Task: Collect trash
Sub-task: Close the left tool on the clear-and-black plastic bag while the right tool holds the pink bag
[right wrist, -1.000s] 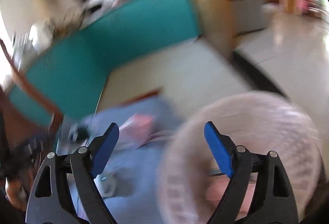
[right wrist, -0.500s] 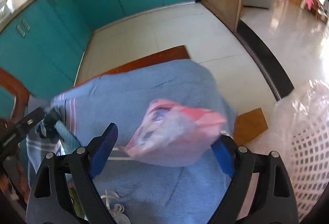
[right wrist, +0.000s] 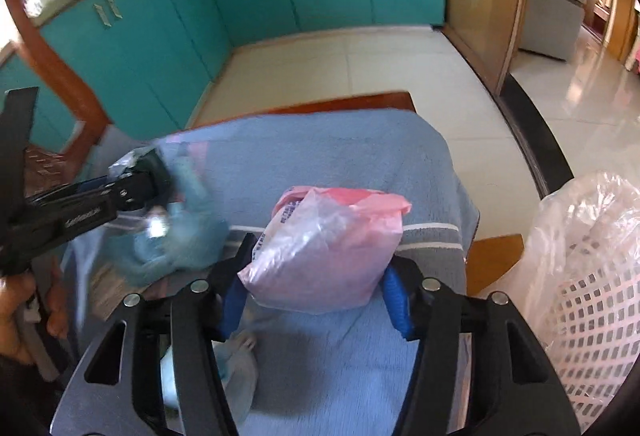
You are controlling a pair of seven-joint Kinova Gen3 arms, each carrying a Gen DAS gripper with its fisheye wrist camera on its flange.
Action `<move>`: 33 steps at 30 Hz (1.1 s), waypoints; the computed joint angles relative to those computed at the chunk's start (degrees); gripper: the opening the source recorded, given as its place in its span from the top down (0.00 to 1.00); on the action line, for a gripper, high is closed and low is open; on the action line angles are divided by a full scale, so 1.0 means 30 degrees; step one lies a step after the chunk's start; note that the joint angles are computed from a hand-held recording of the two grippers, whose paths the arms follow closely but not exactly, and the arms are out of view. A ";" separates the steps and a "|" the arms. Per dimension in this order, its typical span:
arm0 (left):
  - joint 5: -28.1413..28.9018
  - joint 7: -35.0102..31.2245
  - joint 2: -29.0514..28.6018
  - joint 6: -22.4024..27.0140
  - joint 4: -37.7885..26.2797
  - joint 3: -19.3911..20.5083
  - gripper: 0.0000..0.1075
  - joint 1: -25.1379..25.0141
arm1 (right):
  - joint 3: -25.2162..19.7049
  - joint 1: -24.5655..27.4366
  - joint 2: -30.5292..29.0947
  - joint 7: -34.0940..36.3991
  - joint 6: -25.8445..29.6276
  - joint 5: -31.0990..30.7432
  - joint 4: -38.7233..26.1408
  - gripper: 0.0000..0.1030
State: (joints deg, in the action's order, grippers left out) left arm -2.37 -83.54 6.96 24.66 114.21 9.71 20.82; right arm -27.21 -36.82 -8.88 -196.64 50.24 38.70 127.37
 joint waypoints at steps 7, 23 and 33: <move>0.1528 -0.1484 -0.4704 -0.1334 0.2256 0.0384 0.52 -0.0343 | -0.2627 0.0167 -0.2337 -0.0496 0.1116 0.0657 0.0081 0.44; -0.0765 0.2287 -0.9755 -0.0553 0.5713 0.4250 0.51 -0.2021 | -0.4181 -0.3043 0.0527 -0.2031 0.5946 0.1084 -0.1433 0.44; -0.1109 0.2981 -1.0500 -0.0489 0.6308 0.4930 0.51 -0.2822 | -0.2664 -0.5450 0.0977 -0.2755 0.6233 0.1301 -0.1388 0.44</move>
